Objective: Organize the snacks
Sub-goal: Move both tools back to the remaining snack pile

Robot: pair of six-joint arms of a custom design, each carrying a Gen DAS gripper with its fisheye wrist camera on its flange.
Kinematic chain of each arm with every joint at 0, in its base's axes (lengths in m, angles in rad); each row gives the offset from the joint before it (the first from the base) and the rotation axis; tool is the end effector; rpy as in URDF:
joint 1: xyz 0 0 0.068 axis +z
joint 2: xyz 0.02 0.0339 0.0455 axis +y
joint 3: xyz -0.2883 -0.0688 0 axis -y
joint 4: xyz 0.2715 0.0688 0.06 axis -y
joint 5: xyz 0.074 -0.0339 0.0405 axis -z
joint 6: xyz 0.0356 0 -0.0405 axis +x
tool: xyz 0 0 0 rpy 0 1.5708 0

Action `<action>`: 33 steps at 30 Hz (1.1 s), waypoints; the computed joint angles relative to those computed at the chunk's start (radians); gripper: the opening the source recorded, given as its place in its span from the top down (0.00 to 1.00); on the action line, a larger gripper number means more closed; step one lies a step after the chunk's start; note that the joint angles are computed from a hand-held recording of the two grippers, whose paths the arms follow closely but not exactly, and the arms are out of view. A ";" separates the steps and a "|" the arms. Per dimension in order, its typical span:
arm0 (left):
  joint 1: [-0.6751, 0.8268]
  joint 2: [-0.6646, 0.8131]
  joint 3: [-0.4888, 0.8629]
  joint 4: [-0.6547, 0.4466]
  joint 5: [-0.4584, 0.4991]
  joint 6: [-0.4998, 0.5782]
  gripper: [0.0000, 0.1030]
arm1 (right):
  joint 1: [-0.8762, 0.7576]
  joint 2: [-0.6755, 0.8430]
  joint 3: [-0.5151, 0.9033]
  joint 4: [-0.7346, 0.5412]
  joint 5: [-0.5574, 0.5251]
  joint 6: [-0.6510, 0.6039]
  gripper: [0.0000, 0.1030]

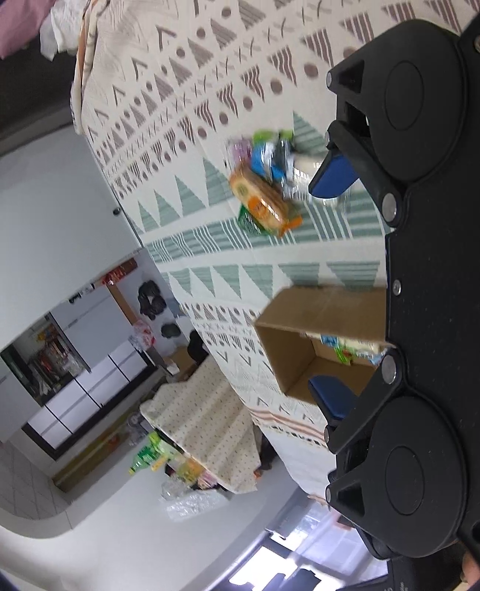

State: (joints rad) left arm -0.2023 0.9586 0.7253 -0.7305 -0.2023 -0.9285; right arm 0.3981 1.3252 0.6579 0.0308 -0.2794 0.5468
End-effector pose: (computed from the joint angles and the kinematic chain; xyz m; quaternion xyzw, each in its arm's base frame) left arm 0.1919 -0.0321 0.2556 -0.3654 0.8768 -0.0779 0.3027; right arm 0.2611 0.1204 0.2079 0.0031 0.8864 0.3136 0.3405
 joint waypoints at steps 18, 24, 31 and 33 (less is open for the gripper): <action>-0.247 0.127 0.079 -0.006 -0.024 -0.157 0.00 | -0.267 -0.078 -0.004 -0.096 -0.211 -0.061 0.00; -0.310 0.157 0.074 0.071 -0.069 -0.207 0.00 | -0.327 -0.060 0.006 -0.131 -0.219 -0.175 0.00; -0.353 0.224 0.099 0.102 -0.116 -0.240 0.00 | -0.384 -0.004 0.018 -0.129 -0.215 -0.194 0.00; -0.359 0.237 0.101 0.112 -0.135 -0.256 0.00 | -0.398 0.016 0.026 -0.126 -0.229 -0.194 0.00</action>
